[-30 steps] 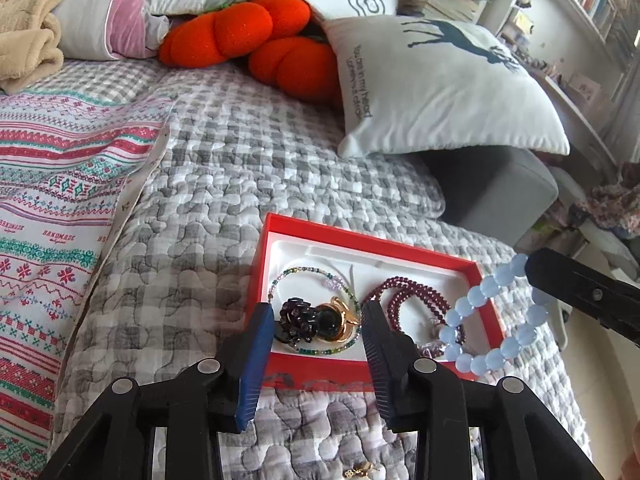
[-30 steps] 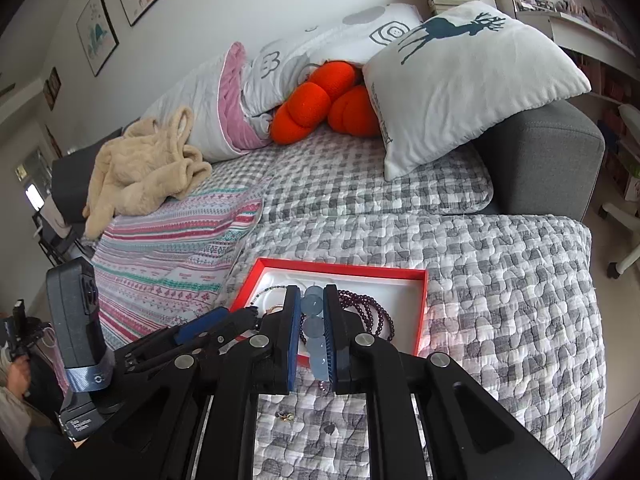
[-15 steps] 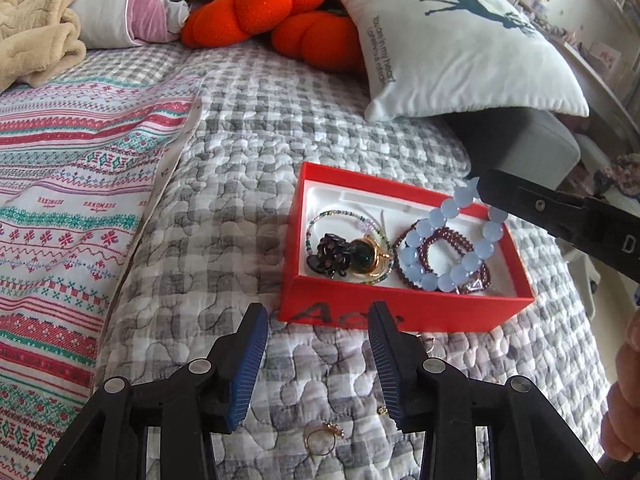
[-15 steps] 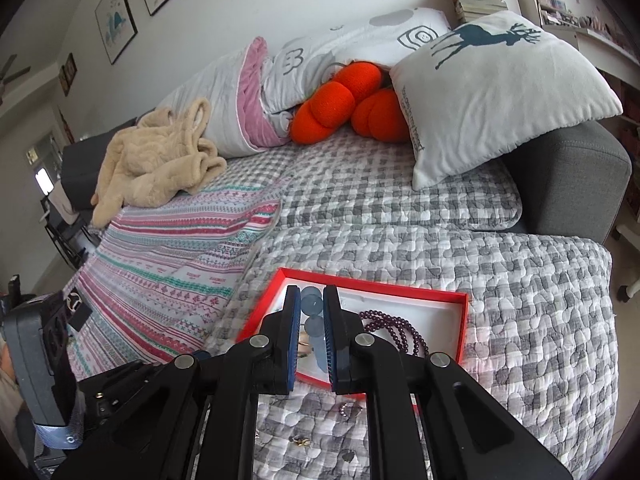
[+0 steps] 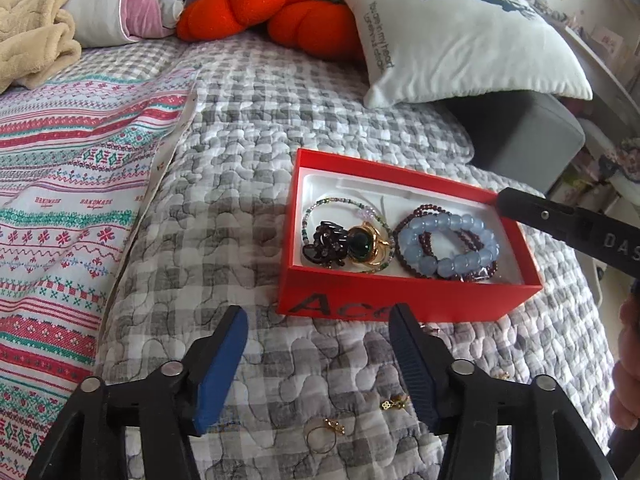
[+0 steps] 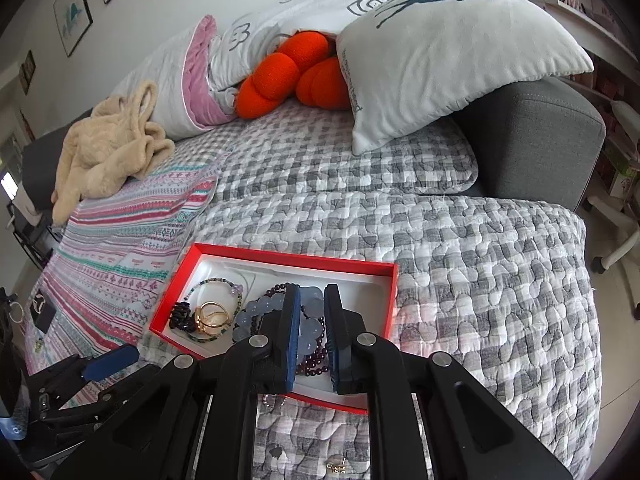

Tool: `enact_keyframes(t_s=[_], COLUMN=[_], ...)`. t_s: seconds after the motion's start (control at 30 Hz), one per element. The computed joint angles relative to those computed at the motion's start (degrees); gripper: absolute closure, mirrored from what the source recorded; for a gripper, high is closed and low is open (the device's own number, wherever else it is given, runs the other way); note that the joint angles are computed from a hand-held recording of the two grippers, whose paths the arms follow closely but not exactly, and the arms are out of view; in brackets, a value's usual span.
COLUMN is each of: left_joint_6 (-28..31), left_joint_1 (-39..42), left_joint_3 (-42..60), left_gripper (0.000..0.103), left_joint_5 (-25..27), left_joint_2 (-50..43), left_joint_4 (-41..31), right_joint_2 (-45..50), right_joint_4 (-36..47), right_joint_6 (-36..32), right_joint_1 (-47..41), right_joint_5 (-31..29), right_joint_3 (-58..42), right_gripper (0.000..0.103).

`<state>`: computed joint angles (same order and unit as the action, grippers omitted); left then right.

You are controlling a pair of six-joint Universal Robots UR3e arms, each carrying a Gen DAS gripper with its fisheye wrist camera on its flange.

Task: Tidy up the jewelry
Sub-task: 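Release the black clip into the red box with the left gripper while the right drops the blue bracelet in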

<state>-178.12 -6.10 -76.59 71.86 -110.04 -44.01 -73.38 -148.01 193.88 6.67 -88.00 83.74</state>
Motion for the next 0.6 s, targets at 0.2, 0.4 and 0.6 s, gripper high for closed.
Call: enact_keyframes(t_s=[0.2,0.4,0.6], left_joint_6=[0.9,2.5,6.2], left_joint_1=[-0.4,-0.5,-0.4], left_joint_3=[-4.5,-16.1,-22.4], left_gripper=[0.024,0.016,0.011], left_joint_5=[3.2,7.3,7.0], left_joint_2=[2.7,6.9,10.3], left_joint_4=[1.8,12.3,14.1], right_joint_2=[-7.2,-12.5,-17.4], right_joint_4=[-0.9,-0.1,-1.9], right_joint_6=[-0.9,-1.4,-4.7], right_joint_1=[-1.2,-2.6,-2.0], right_joint_5=[1.4,4.0,1.3], right_joint_3=[6.6,13.7,22.7], right_gripper=[0.051,0.049,0.037])
